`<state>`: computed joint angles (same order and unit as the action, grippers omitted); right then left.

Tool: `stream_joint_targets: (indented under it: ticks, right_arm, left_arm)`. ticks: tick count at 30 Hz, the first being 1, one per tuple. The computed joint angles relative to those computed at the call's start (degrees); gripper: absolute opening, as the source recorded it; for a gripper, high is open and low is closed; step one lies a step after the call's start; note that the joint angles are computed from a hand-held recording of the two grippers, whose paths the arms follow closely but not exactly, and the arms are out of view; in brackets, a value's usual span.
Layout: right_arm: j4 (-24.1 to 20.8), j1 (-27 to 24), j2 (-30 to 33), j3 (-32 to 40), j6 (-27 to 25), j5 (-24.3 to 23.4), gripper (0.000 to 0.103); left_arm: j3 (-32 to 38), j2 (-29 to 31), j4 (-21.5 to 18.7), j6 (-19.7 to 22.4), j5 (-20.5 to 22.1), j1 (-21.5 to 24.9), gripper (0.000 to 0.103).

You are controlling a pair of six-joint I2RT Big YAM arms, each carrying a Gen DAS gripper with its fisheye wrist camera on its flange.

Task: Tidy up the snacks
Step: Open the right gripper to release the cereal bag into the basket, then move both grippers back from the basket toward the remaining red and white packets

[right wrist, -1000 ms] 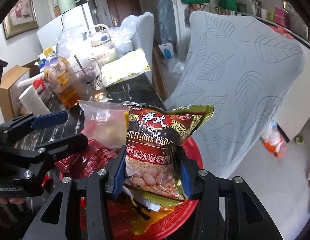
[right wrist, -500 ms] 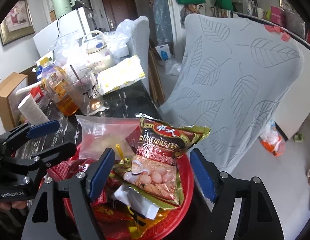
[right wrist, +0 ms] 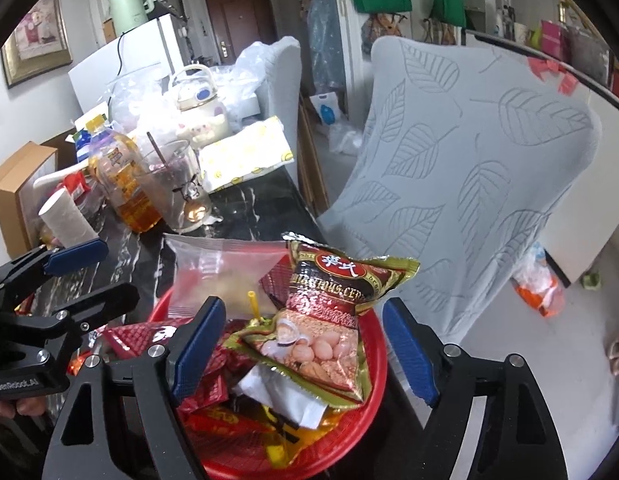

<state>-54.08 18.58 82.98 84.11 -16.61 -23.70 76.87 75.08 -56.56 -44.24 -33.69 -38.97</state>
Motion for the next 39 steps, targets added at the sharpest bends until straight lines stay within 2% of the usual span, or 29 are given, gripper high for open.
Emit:
stream_joint_targets:
  ticks: [9,18,23,26,30,39]
  right_arm:
    - [-0.58,-0.36,-5.89,-1.95,0.81,-0.53,0.081]
    - [-0.33,-1.39,-14.68,-5.46,1.8,-0.83,0.081]
    - [-0.48,-1.61,-19.76,-7.97,2.78,-0.89,0.081]
    - [-0.71,-2.09,-22.99,-9.97,2.79,-1.48,0.081]
    - [-1.05,-1.78,-26.76,-12.42,3.55,-1.71,0.081]
    - [-1.82,1.02,-33.16,-18.16,6.93,-1.8,0.081]
  left_arm:
    - [2.48,-2.04,-3.48,-0.31,-6.11,-4.89,0.072]
    - [5.26,-3.63,-7.43,-1.72,-12.62,-11.67,0.072]
    - [5.89,-4.49,-9.49,-3.18,-14.86,-15.14,0.072]
    - [5.61,-5.22,-10.31,-4.6,-15.79,-17.36,0.072]
    - [5.46,-5.77,-13.37,-7.5,-17.52,-20.45,0.072]
    - [1.89,-8.43,-20.0,-16.78,-18.44,-25.73,0.072]
